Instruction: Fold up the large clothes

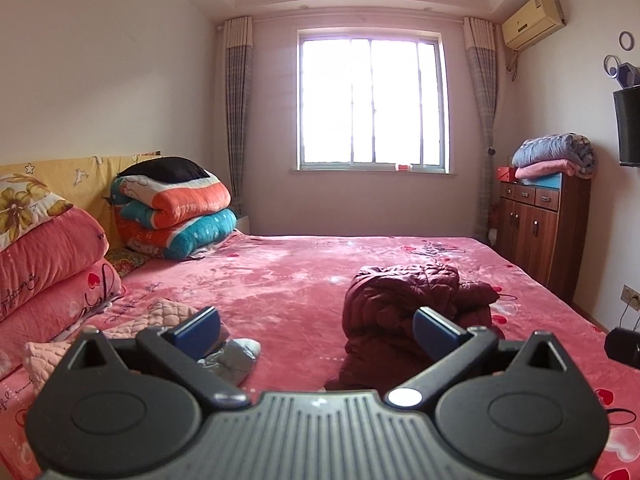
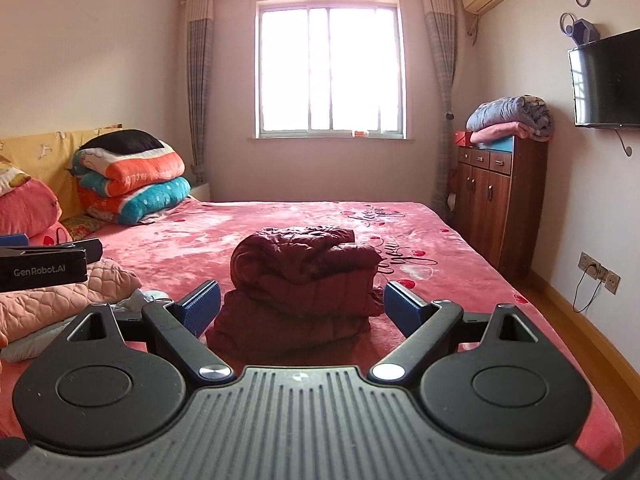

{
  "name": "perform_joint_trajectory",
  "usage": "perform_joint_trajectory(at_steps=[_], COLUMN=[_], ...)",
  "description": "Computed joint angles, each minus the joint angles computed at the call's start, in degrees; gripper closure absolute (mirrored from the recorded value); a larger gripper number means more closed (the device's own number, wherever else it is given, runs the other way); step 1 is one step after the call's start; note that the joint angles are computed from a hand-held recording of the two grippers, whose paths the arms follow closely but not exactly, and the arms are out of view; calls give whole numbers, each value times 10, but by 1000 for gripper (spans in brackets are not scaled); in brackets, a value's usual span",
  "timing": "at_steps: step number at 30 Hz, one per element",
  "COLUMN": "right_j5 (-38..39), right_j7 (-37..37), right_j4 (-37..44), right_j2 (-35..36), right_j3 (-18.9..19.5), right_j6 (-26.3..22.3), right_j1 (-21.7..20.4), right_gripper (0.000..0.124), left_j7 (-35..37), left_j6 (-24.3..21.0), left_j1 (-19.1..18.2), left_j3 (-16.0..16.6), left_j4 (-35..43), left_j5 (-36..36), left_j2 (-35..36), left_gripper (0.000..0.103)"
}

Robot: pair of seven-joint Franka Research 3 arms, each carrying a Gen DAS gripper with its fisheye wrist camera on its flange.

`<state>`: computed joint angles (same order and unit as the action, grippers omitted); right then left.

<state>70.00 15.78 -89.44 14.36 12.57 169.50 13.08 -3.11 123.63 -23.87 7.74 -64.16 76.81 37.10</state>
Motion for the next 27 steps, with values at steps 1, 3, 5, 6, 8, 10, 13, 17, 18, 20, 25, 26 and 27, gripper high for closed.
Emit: perform_joint_trajectory(at_steps=[1, 3, 5, 6, 8, 10, 13, 17, 18, 20, 25, 26, 27], right_j5=[7, 15, 17, 25, 51, 84, 110, 136, 137, 139, 141, 143, 142], right_j7=[-5, -13, -18, -28, -60, -97, -125, -158, -158, -155, -155, -155, -153], right_j4=[-1, 0, -1, -2, -4, -6, -14, -21, -23, -24, -23, -22, -22], right_j2=[-1, -1, -1, -2, -5, -9, -19, -28, -29, -31, -32, -32, -31], right_j3=[1, 1, 0, 2, 6, 7, -3, -14, -17, -22, -25, -25, -26], right_j6=[-5, -3, -3, -3, -5, -13, -32, -33, -33, -32, -25, -23, -23], right_j1=[-4, -4, -4, -5, -8, -12, -9, 1, 3, 7, 14, 15, 16], right_gripper=[21, 21, 21, 21, 21, 21, 21, 21, 21, 21, 21, 21, 21], left_j7=[0, 0, -5, -6, -5, -4, -3, -2, -1, -1, 2, 3, 3], left_j6=[-3, -7, -10, -12, -18, -22, -25, -30, -32, -36, -44, -46, -47], left_j1=[-1, -3, -5, -6, -7, -9, -10, -12, -13, -15, -16, -16, -15], left_j3=[1, 1, 2, 1, 0, 0, -2, -3, -3, -3, -5, -5, -5], left_j4=[0, -1, -7, -8, -5, -5, -7, -6, -6, -7, -10, -11, -12], left_j5=[1, 2, 6, 7, 9, 11, 14, 18, 19, 20, 21, 21, 21], left_j2=[0, -1, -4, -6, -5, -5, -7, -7, -8, -8, -10, -10, -11], left_gripper=[1, 1, 1, 1, 1, 1, 1, 1, 1, 1, 1, 1, 1])
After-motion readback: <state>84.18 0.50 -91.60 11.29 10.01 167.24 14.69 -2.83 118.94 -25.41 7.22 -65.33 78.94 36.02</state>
